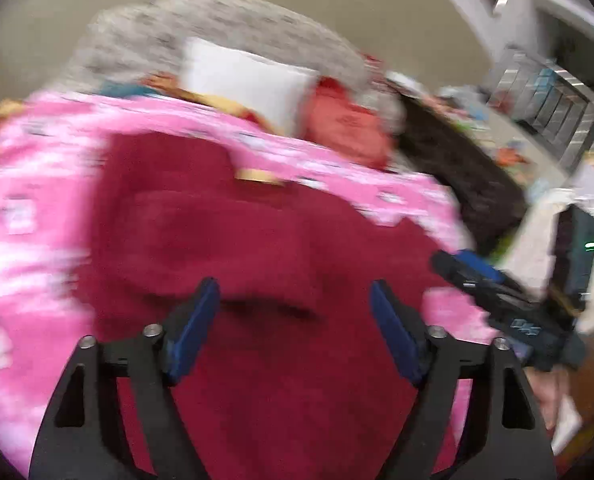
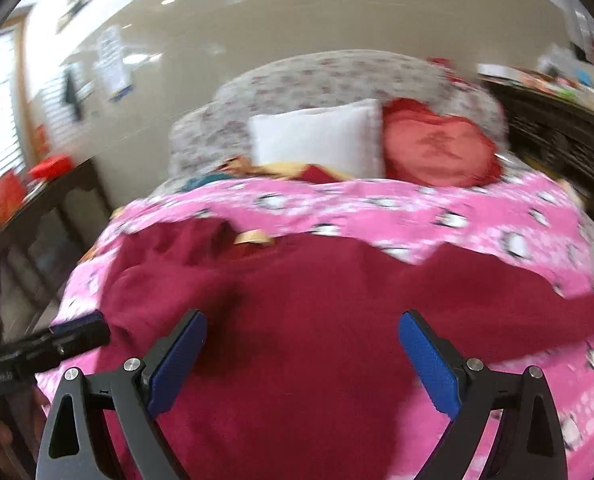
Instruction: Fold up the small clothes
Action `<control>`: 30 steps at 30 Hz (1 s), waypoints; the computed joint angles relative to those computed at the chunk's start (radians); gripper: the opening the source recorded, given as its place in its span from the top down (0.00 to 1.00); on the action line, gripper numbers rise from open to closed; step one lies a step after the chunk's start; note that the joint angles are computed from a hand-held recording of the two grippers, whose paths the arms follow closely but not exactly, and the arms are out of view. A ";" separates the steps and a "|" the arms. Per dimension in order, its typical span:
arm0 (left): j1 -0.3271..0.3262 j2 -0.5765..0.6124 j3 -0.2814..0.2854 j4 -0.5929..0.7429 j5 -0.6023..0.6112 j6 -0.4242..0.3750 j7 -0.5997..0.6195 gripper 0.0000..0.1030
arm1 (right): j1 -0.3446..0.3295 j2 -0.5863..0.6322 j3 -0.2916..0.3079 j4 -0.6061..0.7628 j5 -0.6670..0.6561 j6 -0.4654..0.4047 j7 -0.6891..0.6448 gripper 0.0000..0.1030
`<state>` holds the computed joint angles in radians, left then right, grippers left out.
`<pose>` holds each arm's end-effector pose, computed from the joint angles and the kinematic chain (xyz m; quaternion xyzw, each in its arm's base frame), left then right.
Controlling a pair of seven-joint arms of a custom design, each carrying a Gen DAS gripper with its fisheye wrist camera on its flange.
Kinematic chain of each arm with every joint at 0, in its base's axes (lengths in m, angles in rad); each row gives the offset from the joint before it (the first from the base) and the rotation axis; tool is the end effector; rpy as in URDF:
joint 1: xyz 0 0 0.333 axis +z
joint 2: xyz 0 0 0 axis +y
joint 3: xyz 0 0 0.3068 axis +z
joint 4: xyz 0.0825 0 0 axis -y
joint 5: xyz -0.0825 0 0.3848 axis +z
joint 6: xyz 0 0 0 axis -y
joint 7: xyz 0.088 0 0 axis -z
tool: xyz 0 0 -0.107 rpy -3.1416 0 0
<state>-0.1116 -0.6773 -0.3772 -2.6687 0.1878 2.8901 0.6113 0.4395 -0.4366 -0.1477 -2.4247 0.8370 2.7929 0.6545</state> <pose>0.3464 -0.2120 0.5214 -0.7183 0.5412 -0.3869 0.2036 0.4557 0.0944 0.5362 -0.7662 0.4484 -0.1677 0.4286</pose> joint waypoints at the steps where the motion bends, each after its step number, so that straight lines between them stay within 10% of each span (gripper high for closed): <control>1: 0.040 -0.052 -0.037 -0.009 0.004 -0.087 -0.019 0.23 | 0.029 -0.002 -0.014 0.007 0.015 -0.045 -0.036 0.07; 6: 0.085 -0.241 -0.053 -0.099 0.095 -0.349 -0.149 0.23 | 0.091 0.029 0.066 0.004 0.055 -0.051 -0.167 0.08; 11: 0.047 -0.302 0.025 -0.195 0.062 -0.321 -0.195 0.23 | 0.122 0.171 0.175 0.063 -0.047 0.022 -0.168 0.14; 14: 0.052 -0.295 0.012 -0.199 0.071 -0.323 -0.209 0.23 | 0.124 0.267 0.217 0.111 -0.117 0.088 -0.138 0.42; 18: 0.039 -0.260 0.024 -0.186 0.066 -0.285 -0.205 0.23 | 0.116 0.292 0.180 0.183 0.015 -0.023 -0.208 0.87; 23: 0.069 -0.214 -0.010 -0.142 0.105 -0.259 -0.208 0.23 | 0.048 0.171 0.119 0.170 0.267 -0.053 -0.380 0.88; 30: 0.097 -0.098 -0.042 -0.090 0.125 -0.185 -0.252 0.23 | -0.082 0.171 0.057 0.183 0.226 0.013 -0.329 0.89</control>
